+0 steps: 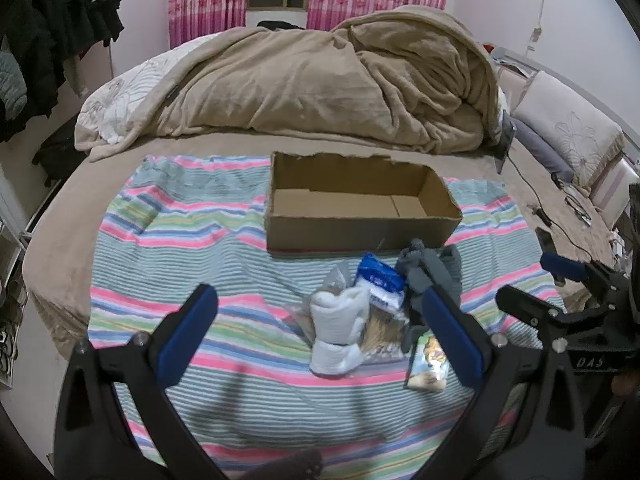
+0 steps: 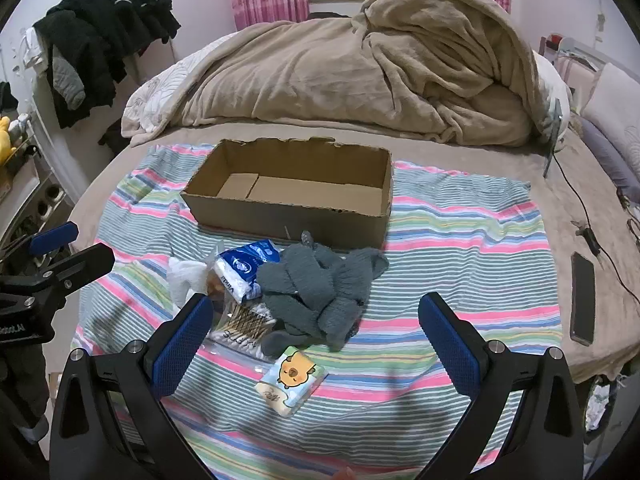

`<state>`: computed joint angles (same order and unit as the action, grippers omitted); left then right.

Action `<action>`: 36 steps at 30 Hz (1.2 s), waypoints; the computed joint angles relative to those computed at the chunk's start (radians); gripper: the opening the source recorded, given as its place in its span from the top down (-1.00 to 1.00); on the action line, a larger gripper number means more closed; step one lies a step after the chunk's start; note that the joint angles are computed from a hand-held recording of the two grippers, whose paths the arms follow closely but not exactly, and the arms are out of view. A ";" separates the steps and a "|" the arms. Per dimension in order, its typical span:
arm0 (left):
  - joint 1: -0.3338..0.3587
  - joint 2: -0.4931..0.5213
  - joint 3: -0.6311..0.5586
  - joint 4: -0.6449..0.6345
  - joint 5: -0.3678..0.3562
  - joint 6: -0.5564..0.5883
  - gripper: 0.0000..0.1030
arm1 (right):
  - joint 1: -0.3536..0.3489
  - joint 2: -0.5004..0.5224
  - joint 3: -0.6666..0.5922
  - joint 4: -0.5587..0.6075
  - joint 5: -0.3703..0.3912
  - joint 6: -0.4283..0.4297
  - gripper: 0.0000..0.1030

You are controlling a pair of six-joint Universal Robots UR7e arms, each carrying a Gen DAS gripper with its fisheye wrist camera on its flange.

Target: Organize objects

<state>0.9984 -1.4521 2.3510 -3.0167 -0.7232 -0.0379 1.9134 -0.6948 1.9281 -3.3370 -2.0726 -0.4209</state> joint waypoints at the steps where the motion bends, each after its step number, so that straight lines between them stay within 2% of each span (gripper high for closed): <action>1: 0.000 0.001 -0.001 0.002 0.001 0.000 -0.99 | -0.001 0.000 0.001 0.000 0.001 0.002 -1.00; 36: -0.014 0.001 0.005 0.029 0.028 -0.026 -0.99 | -0.011 -0.001 0.014 -0.001 0.022 0.005 -1.00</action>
